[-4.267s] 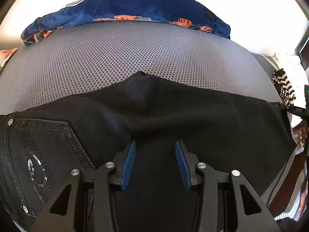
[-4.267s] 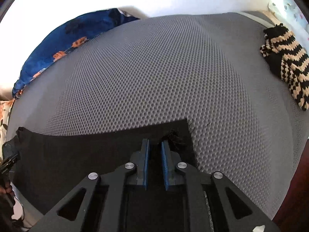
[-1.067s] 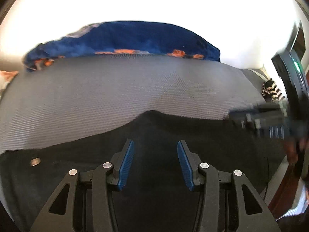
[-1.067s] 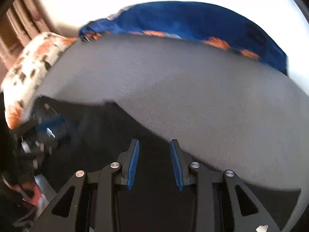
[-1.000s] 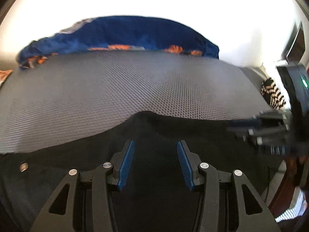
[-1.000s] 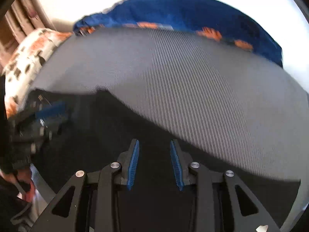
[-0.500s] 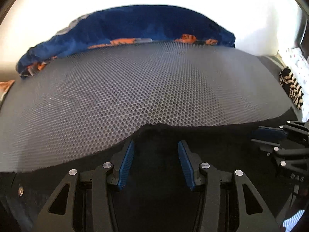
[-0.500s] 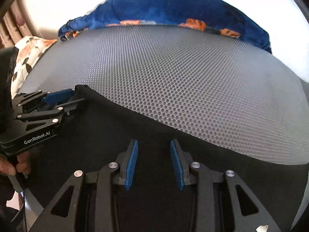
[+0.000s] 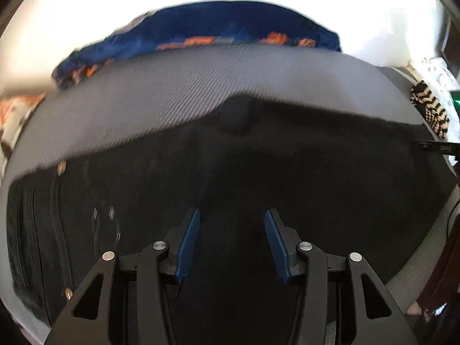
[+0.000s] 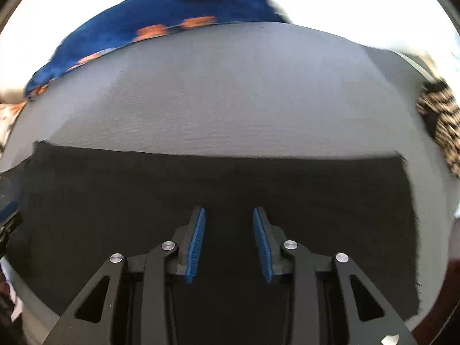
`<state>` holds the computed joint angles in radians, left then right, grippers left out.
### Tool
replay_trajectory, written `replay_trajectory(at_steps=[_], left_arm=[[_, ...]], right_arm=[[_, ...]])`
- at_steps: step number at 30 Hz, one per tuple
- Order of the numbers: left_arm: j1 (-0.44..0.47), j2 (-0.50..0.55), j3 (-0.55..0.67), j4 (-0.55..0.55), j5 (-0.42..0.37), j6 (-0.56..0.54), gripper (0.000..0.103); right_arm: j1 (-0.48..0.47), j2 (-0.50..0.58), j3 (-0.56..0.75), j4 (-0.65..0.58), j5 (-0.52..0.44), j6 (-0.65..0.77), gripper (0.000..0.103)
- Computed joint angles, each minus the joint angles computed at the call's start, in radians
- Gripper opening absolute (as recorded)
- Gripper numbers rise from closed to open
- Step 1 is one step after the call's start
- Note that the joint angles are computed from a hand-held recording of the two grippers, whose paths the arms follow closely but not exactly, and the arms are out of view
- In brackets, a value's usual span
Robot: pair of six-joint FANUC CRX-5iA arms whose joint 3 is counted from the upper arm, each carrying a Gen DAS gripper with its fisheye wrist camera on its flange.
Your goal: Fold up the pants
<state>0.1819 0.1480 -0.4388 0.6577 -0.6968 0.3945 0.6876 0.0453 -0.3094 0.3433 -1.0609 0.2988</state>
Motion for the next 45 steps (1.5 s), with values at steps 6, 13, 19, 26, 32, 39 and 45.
replay_trajectory(at_steps=[6,13,19,26,32,39,45], left_arm=[[0.003,-0.019,-0.018,-0.019,0.013,0.014,0.049],[-0.028,-0.039,-0.023,0.040,-0.066,-0.014,0.049],[-0.077,-0.056,-0.034,0.051,-0.099,-0.018,0.049],[-0.129,-0.055,-0.033,-0.007,-0.088,0.038,0.049],[-0.149,-0.053,-0.037,-0.034,-0.083,0.081,0.049],[-0.164,-0.050,-0.041,-0.070,-0.060,0.104,0.049],[-0.172,-0.060,-0.068,-0.053,-0.020,0.085,0.051]], right_arm=[[0.004,-0.163,-0.158,0.015,-0.112,-0.165,0.049],[0.024,-0.399,-0.298,-0.010,-0.171,-0.275,0.048],[-0.047,-0.679,-0.451,-0.100,-0.013,-0.367,0.050],[0.046,-0.902,-0.588,-0.062,-0.004,-0.543,0.044],[0.095,-1.018,-0.682,-0.022,0.090,-0.656,0.026],[0.268,-1.167,-0.801,0.155,0.082,-0.914,0.026],[0.218,-1.049,-0.820,0.263,0.153,-1.007,0.016]])
